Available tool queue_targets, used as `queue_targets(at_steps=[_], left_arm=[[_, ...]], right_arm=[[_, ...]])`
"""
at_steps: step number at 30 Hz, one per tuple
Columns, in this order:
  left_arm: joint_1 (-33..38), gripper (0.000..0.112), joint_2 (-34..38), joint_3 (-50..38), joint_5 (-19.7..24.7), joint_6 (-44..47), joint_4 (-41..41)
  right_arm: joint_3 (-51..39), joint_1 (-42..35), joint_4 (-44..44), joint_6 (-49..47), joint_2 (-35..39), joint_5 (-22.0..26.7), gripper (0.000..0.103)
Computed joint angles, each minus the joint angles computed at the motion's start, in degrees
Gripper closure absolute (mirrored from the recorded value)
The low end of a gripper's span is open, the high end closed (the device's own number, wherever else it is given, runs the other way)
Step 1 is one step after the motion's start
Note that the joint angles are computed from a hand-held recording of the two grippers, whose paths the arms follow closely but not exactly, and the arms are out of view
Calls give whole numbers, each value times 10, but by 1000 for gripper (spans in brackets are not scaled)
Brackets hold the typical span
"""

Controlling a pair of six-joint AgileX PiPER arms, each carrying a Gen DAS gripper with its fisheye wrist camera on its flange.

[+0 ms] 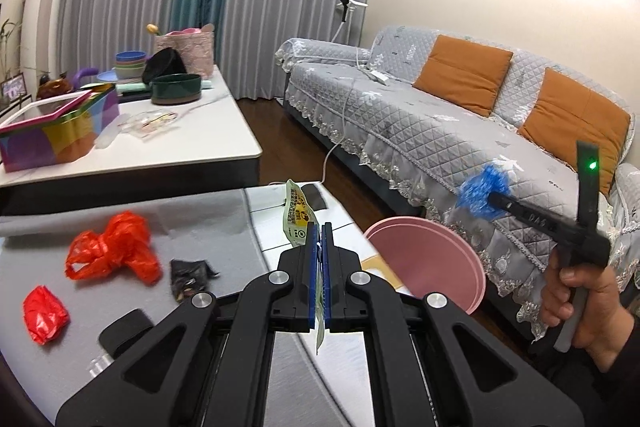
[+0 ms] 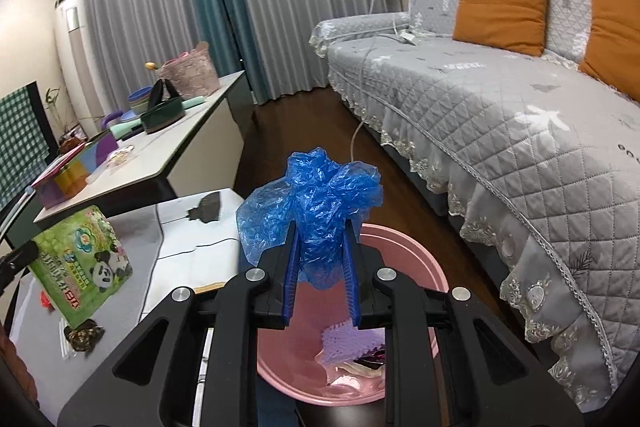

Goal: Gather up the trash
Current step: 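Carry the green snack bag and blue bag over the pink bin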

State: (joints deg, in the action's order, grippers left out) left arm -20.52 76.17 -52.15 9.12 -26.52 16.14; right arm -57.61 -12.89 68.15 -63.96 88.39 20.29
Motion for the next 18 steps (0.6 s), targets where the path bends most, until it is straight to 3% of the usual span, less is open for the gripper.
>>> queue_targets(at_steps=[10, 18], left_arm=[[-73, 110, 79, -77, 3, -179, 164], [-102, 110, 154, -134, -11, -169, 144]], right_arm=[[-17, -27, 17, -23, 39, -4, 82], [-26, -43, 15, -38, 64, -15, 82]])
